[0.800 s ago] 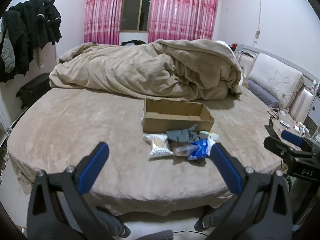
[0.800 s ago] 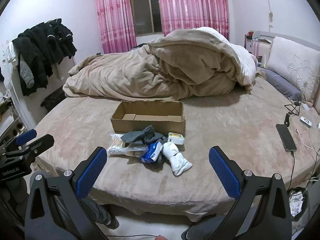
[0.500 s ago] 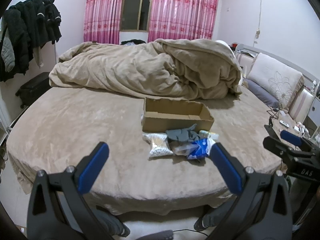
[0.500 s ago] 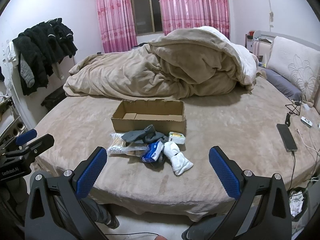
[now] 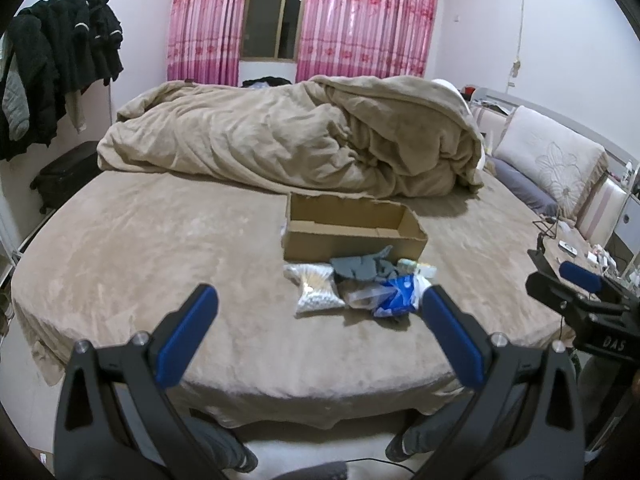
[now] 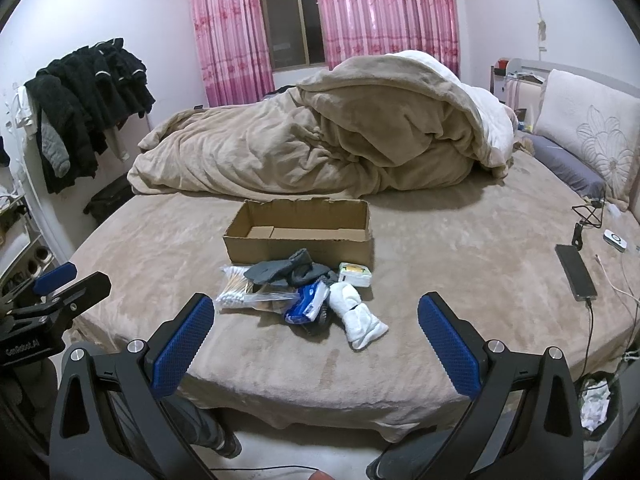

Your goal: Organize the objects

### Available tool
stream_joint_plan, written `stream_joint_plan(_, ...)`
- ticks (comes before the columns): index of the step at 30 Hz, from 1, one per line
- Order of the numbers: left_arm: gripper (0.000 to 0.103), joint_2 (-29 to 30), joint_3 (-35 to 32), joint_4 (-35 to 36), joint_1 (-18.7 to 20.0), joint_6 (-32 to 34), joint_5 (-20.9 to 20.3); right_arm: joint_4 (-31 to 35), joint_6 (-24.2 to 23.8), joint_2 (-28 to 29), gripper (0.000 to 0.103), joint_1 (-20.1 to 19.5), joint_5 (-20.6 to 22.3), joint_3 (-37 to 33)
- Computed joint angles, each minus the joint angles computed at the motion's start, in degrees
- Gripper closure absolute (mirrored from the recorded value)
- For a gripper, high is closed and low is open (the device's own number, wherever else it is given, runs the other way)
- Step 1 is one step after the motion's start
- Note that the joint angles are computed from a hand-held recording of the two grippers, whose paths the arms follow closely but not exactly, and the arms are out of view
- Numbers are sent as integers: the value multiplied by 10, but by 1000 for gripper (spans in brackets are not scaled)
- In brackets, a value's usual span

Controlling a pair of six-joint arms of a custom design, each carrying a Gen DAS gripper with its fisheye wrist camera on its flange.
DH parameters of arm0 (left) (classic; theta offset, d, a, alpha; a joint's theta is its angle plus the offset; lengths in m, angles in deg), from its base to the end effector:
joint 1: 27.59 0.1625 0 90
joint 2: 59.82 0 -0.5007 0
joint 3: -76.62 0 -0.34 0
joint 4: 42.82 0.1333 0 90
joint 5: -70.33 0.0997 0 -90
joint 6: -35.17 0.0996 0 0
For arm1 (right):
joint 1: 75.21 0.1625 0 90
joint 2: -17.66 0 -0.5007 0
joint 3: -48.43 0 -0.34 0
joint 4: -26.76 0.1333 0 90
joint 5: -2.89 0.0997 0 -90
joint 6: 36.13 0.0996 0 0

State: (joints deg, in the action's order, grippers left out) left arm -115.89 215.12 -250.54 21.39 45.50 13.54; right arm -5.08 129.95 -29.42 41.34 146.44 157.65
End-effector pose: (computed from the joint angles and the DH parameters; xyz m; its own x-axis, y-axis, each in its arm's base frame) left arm -0.1561 -0.4657 0.2305 -0.7293 0.4158 -0.5434 0.6775 0.5502 -0.4882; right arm 0.2714 -0.4241 0.1126 -0.7629 0.2367 0.6016 -0.4214 0.5236 -0.7404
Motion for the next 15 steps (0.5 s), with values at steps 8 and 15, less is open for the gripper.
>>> stream_joint_plan(8,0,1,1,-9,1,8,4,-1,0,0,0,-1,0,0)
stream_joint_plan(15,0,2,2,-10,3,10,2,0,3,0,0,-2,-2,1)
